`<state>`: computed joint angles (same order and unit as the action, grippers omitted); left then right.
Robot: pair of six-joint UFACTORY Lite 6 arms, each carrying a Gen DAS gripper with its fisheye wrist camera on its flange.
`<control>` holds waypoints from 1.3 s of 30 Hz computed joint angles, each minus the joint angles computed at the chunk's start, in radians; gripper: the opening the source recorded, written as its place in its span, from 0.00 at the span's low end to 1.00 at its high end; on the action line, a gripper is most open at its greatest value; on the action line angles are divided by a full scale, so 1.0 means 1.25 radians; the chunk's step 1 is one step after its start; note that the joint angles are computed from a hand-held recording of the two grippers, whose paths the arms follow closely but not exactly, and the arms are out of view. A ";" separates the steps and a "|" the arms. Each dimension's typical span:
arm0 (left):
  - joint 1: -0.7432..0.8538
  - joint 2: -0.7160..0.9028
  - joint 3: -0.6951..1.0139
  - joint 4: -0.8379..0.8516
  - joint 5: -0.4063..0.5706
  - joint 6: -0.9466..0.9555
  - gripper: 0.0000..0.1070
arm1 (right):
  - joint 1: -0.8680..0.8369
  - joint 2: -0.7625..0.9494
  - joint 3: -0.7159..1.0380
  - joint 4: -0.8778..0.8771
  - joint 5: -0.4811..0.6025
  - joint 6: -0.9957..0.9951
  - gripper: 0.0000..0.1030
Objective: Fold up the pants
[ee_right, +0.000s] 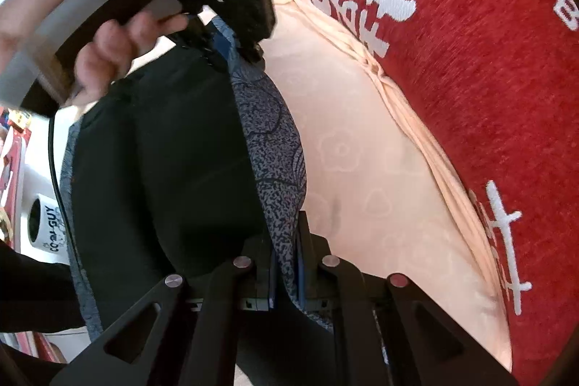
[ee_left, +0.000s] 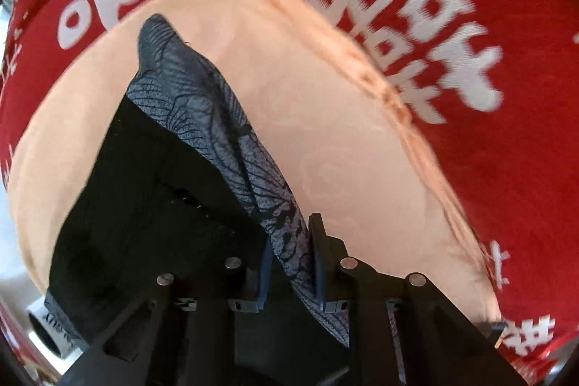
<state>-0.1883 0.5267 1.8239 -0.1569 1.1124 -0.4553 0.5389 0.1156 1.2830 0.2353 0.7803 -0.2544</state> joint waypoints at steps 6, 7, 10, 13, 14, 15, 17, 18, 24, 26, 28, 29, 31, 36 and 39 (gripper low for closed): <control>0.085 -0.373 -0.306 -0.069 -0.018 0.127 0.19 | 0.054 -0.092 0.010 -0.049 0.066 0.114 0.09; 0.113 -0.435 -0.350 -0.081 0.000 0.154 0.19 | 0.079 -0.099 0.021 -0.068 0.082 0.146 0.09; 0.200 -0.606 -0.517 -0.113 0.020 0.241 0.19 | 0.182 -0.142 0.048 -0.122 0.144 0.238 0.09; 0.336 -0.767 -0.700 -0.121 0.060 0.333 0.19 | 0.323 -0.180 0.048 -0.147 0.170 0.346 0.09; 0.383 -0.802 -0.761 -0.127 0.060 0.364 0.19 | 0.368 -0.185 0.039 -0.155 0.165 0.377 0.09; 0.419 -0.817 -0.802 -0.131 0.054 0.393 0.19 | 0.426 -0.188 0.017 -0.160 0.148 0.416 0.09; 0.515 -0.852 -0.910 -0.125 0.042 0.454 0.19 | 0.512 -0.179 -0.027 -0.169 0.102 0.486 0.09; 0.561 -0.858 -0.965 -0.114 0.022 0.481 0.19 | 0.559 -0.161 -0.056 -0.181 0.066 0.528 0.09; 0.721 -0.916 -1.017 -0.110 0.045 0.565 0.21 | 0.645 -0.013 -0.120 -0.168 -0.071 0.582 0.09; 0.752 -0.929 -0.995 -0.097 0.080 0.592 0.21 | 0.659 0.007 -0.119 -0.193 -0.079 0.617 0.09; 0.767 -0.943 -0.970 -0.080 0.110 0.597 0.21 | 0.678 0.002 -0.120 -0.236 -0.073 0.681 0.09; 0.739 -0.959 -0.951 -0.059 0.114 0.575 0.21 | 0.685 0.002 -0.118 -0.246 -0.071 0.696 0.09; 0.700 -0.970 -0.920 -0.056 0.113 0.559 0.21 | 0.708 0.006 -0.109 -0.277 -0.057 0.726 0.09; 0.496 -0.910 -0.886 -0.117 0.035 0.447 0.21 | 0.744 0.019 -0.109 -0.312 -0.066 0.788 0.09; 0.336 -0.820 -0.929 -0.052 -0.068 0.332 0.21 | 0.779 -0.002 -0.129 -0.347 -0.077 0.855 0.09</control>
<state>0.2319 -0.4985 0.6625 -0.2213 1.0277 -0.0399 1.5129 0.1127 1.1216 -0.1982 0.6836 0.8144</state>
